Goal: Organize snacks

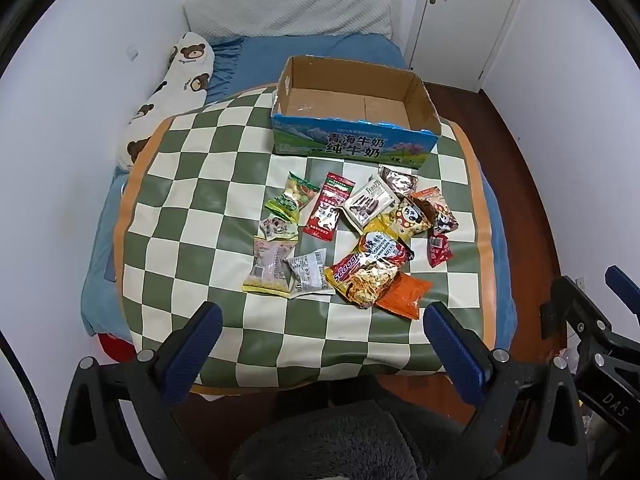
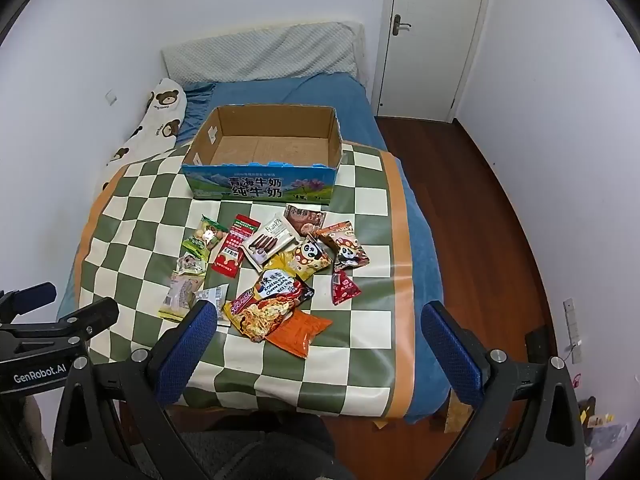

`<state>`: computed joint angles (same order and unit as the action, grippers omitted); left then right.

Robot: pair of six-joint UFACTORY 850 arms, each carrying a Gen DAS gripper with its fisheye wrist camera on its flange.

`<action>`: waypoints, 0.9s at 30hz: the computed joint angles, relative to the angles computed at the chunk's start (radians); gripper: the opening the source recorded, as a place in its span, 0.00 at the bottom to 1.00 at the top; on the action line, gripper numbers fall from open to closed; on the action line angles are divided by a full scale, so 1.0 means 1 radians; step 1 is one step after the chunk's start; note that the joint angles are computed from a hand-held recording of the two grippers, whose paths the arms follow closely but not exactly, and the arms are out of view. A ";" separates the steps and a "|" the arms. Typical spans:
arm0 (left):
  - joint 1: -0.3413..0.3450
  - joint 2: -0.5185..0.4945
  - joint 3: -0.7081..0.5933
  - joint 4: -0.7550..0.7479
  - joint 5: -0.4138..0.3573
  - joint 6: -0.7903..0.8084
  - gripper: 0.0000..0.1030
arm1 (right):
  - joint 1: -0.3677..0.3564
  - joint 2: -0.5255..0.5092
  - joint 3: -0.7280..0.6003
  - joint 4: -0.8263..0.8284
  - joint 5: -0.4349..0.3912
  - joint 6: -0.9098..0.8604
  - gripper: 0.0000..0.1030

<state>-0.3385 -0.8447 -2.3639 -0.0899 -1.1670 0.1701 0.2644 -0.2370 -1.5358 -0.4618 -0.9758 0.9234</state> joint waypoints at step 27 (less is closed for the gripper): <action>0.013 0.055 0.068 0.001 0.060 0.029 1.00 | 0.022 -0.002 -0.008 -0.011 -0.018 0.011 1.00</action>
